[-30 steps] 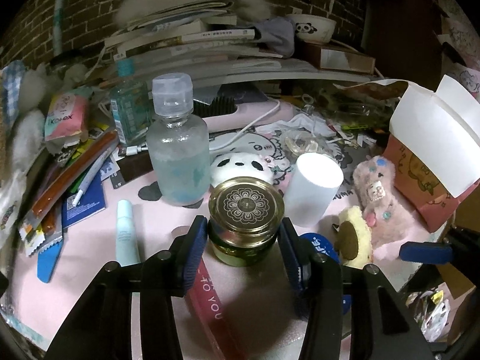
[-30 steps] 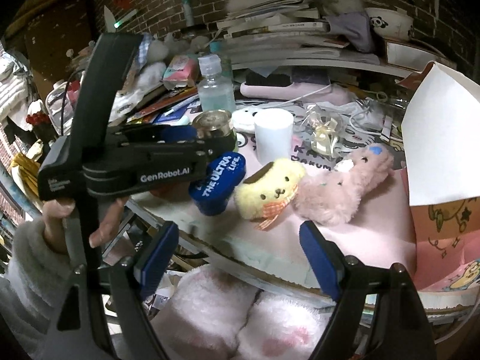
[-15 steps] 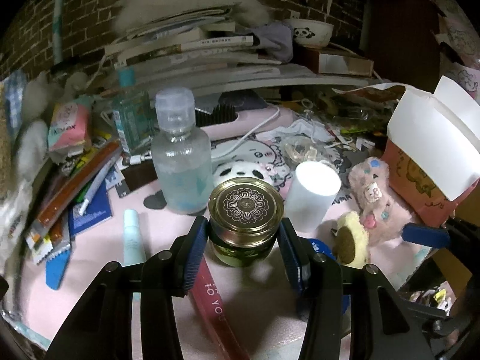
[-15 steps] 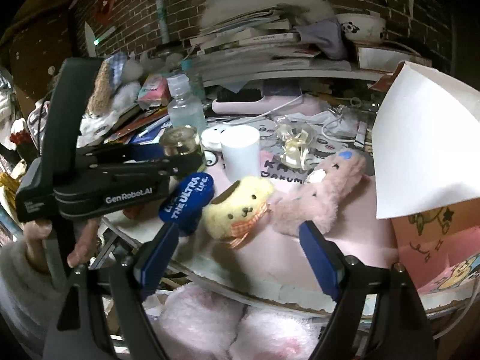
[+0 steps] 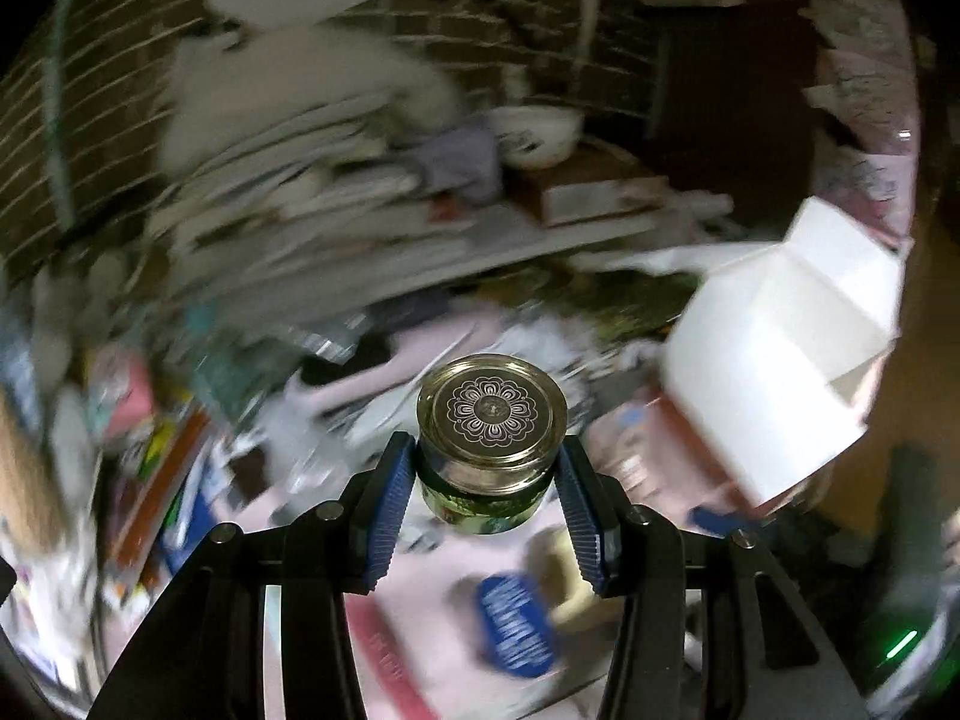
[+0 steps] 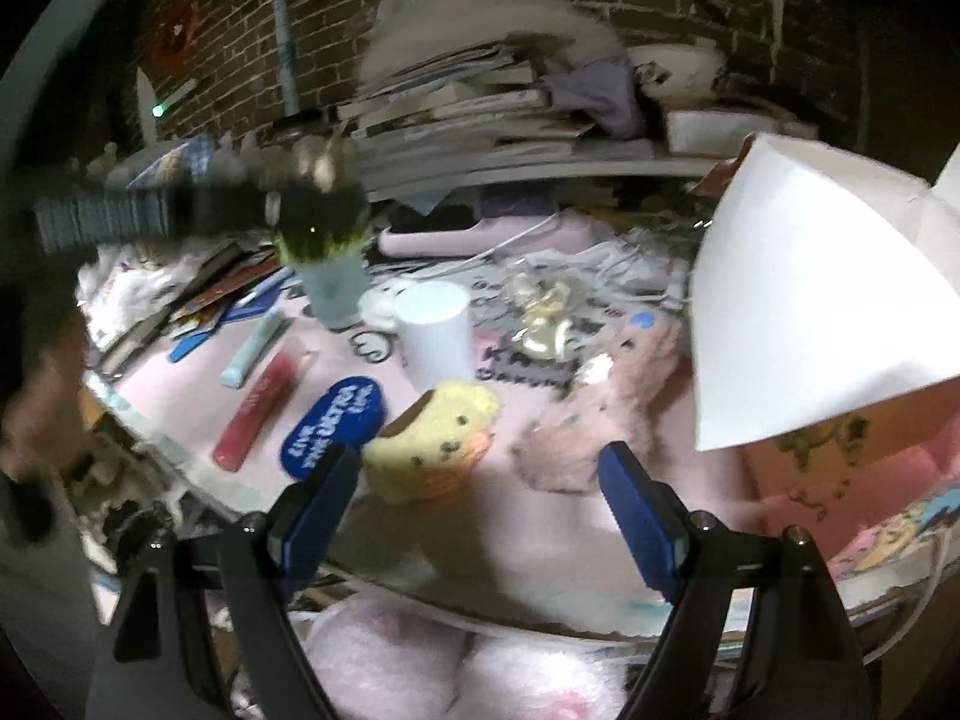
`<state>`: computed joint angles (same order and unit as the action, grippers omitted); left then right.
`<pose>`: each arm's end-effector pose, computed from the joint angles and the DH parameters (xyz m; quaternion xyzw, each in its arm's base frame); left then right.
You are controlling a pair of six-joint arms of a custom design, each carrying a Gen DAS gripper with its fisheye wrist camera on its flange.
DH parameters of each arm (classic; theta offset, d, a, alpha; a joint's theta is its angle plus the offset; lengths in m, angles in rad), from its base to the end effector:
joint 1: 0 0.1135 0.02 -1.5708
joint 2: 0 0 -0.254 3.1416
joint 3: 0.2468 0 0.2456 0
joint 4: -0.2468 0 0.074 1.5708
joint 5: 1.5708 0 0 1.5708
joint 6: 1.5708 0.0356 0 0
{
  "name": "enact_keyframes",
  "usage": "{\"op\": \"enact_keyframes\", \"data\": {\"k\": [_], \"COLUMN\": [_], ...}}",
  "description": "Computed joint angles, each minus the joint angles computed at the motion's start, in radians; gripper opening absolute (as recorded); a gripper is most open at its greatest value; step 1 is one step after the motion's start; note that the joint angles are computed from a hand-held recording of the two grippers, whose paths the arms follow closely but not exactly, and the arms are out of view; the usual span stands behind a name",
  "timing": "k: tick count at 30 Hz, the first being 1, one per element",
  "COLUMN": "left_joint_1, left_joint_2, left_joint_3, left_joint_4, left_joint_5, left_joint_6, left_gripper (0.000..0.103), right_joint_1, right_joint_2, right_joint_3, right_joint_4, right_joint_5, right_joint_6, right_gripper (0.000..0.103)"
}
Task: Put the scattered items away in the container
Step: 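Carry the green jar into the white box and open the left gripper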
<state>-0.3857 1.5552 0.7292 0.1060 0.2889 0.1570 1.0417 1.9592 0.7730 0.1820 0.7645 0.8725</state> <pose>0.2768 -0.1233 0.1617 0.2988 0.8525 -0.1769 0.3908 0.1801 0.2592 0.0662 0.0286 0.8965 0.0058 0.4422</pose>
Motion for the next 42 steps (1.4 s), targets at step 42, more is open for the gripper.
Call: {"op": "enact_keyframes", "data": {"k": [42], "left_joint_1": [-0.579], "left_joint_2": [1.142], "left_joint_3": [1.907], "left_joint_4": [-1.456], "left_joint_5": [-0.359], "left_joint_6": [0.0], "left_gripper": [0.043], "right_joint_1": [0.013], "right_joint_2": [-0.021], "right_joint_3": [-0.182], "right_joint_4": [0.227], "right_joint_5": [-0.013], "right_joint_6": [0.065], "right_gripper": [0.081]}}
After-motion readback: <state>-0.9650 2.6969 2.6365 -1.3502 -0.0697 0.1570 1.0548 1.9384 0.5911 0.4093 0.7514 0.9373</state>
